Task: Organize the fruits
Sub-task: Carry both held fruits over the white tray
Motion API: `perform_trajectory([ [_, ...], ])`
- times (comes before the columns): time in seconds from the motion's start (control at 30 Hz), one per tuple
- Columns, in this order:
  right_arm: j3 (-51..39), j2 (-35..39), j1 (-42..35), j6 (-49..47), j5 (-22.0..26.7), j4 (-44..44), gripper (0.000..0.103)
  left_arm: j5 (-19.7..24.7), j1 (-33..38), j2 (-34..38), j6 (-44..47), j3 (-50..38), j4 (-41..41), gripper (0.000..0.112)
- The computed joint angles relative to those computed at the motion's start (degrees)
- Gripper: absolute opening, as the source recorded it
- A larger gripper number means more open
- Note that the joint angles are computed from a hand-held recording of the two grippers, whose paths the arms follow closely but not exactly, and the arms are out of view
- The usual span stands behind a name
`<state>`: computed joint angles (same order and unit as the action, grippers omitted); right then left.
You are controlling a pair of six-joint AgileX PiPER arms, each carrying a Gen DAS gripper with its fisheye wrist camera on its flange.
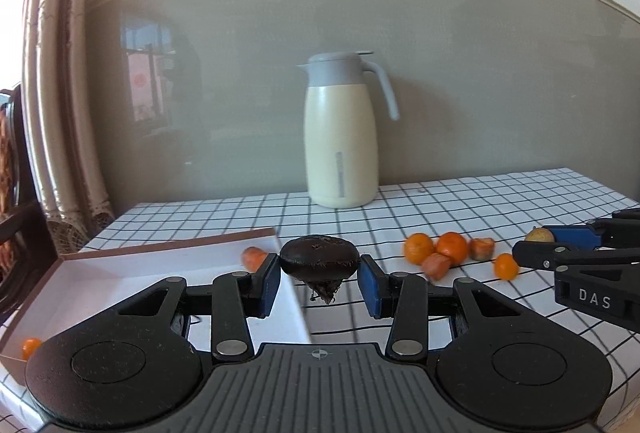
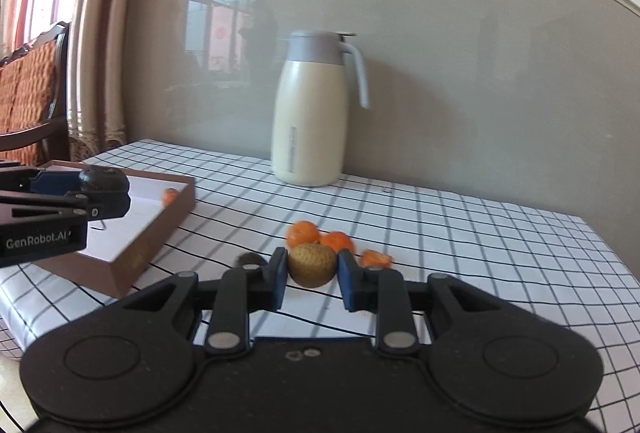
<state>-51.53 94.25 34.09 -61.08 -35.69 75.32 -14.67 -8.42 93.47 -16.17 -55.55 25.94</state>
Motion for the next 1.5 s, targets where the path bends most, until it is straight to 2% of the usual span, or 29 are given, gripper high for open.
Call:
perform_trajectory([
  [0.5, -11.6, 8.5, 4.5, -2.1, 3.2, -0.5, 0.018, -2.6, 13.4, 1.6, -12.4, -0.9, 13.7, 0.042],
  [0.93, -22.9, 15.9, 6.9, -7.8, 7.5, 1.1, 0.018, -3.9, 22.0, 4.0, -16.9, -3.1, 18.1, 0.042],
  [1.2, -30.2, 20.3, 6.4, -15.9, 9.7, 6.1, 0.018, -2.3, 24.7, 7.8, -19.7, -8.3, 19.4, 0.042],
  [1.5, -37.0, 24.8, 4.9, -22.2, 12.2, 11.4, 0.018, 0.1, 24.6, 13.0, -21.2, -15.5, 20.3, 0.042],
])
